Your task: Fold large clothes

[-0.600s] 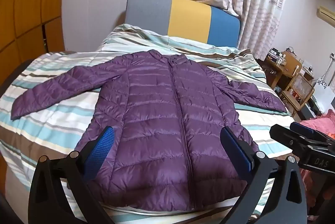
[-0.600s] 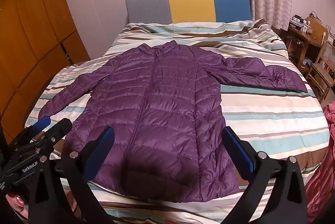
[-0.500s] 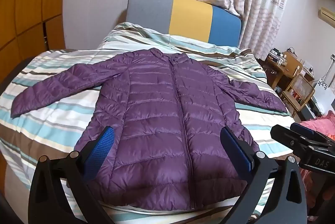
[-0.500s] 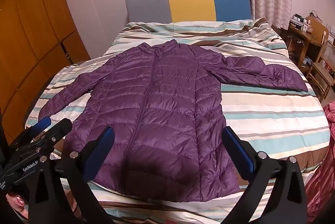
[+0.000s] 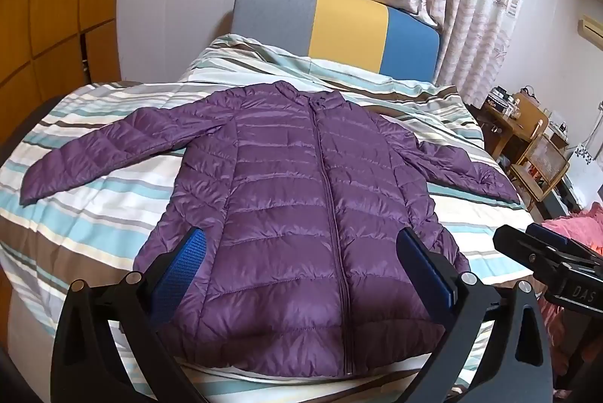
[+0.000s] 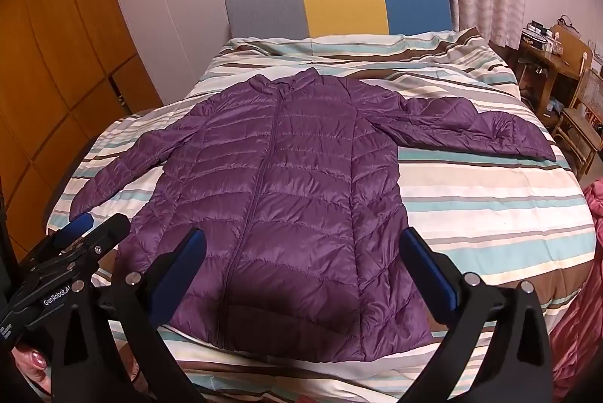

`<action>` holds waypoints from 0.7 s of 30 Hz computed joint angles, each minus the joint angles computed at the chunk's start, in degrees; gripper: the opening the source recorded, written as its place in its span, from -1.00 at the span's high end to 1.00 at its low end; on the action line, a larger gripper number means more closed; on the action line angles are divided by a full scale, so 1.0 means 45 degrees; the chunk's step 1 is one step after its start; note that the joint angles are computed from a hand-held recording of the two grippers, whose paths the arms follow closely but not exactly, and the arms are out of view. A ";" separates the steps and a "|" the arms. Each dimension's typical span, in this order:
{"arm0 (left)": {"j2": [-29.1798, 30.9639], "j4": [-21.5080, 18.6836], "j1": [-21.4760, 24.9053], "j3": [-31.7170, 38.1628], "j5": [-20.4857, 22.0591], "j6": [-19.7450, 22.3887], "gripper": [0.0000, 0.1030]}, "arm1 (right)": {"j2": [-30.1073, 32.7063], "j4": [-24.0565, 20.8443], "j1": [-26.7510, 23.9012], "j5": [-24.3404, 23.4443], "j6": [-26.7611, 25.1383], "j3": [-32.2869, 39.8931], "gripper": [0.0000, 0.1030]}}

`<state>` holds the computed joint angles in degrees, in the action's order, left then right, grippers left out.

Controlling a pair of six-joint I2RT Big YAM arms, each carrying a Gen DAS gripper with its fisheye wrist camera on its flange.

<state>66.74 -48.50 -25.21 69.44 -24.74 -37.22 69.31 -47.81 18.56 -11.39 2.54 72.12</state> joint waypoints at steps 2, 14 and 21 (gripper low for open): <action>0.0015 -0.0050 0.0016 -0.0001 0.0033 -0.0028 -0.94 | 0.0220 -0.0265 0.0045 0.0023 0.0021 0.0370 -0.97; 0.0200 -0.0334 0.0041 0.0109 0.0092 -0.0177 -0.94 | 0.0246 -0.0397 0.0037 -0.0008 0.0029 0.0405 -0.97; 0.0216 -0.0401 0.0089 0.0086 0.0118 -0.0256 -0.94 | 0.0304 -0.0449 0.0035 -0.0029 0.0041 0.0433 -0.97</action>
<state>67.71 -50.30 -24.81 69.83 -24.21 -38.37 70.68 -49.83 18.72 -11.52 2.73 74.07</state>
